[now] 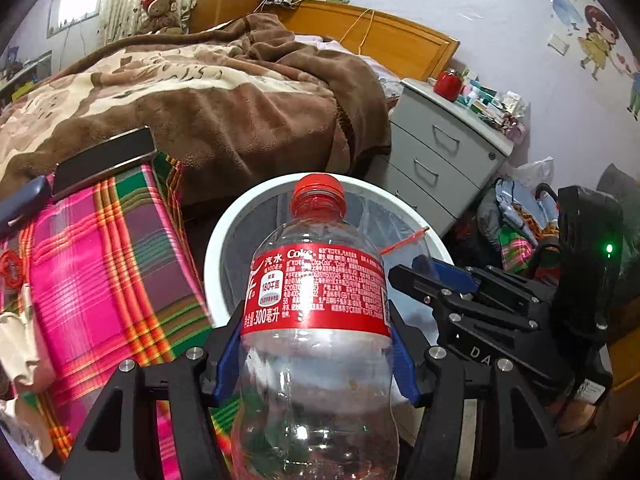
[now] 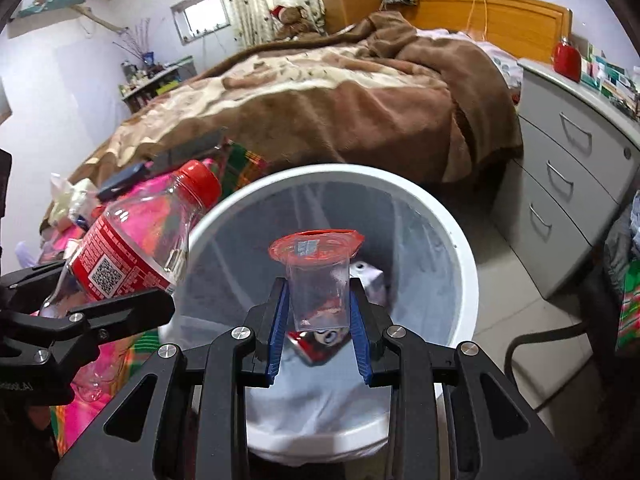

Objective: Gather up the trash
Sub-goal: 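Open both tools to drop the cup and bottle into the wastebasket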

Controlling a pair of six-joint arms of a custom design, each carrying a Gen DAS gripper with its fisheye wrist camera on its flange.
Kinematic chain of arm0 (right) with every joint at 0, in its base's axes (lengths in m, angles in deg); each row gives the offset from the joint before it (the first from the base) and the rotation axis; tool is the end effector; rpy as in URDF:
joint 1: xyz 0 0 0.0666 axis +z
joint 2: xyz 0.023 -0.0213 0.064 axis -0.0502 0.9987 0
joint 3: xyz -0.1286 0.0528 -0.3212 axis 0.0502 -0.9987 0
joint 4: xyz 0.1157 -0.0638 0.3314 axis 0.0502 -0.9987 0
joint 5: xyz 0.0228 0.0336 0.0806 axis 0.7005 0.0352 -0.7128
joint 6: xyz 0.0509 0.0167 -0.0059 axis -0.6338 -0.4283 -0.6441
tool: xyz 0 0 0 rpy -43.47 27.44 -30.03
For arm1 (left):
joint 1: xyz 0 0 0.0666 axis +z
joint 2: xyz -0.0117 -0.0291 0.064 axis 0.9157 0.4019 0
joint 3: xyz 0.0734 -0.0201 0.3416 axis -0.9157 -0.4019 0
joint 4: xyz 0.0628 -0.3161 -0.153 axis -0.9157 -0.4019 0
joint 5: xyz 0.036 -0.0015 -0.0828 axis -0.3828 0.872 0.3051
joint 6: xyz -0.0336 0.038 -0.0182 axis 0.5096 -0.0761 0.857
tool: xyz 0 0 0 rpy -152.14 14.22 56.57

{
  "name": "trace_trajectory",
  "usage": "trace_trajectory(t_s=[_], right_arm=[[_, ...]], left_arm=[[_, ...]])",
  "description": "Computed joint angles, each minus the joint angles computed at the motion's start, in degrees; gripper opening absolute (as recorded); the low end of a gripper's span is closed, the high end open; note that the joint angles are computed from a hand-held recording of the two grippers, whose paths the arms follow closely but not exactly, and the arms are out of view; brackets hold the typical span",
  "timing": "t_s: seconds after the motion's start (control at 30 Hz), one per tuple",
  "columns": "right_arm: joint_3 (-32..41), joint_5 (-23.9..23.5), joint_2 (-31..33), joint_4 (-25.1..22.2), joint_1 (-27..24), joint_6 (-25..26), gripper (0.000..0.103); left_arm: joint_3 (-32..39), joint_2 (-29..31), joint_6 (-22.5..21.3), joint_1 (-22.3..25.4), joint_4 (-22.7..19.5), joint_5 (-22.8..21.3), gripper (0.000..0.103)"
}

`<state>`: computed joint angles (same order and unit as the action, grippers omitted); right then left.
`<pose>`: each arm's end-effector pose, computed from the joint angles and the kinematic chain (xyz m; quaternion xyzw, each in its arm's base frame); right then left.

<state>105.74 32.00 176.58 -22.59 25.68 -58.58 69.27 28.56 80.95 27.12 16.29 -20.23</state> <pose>0.4857 0.2579 0.3790 0.0131 0.9339 0.1002 0.3428 0.4896 -0.4041 0.4122 0.2038 0.9186 -0.1967 0.2755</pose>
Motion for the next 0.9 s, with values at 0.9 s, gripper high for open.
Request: trace_trajectory(t_s=[0.9], right_arm=[[-2.57, 1.19, -3.01, 1.64, 0.12, -3.01, 0.066]], left_arm=[[-15.26, -10.86, 4.06, 1.64, 9.23, -1.13, 0.066]])
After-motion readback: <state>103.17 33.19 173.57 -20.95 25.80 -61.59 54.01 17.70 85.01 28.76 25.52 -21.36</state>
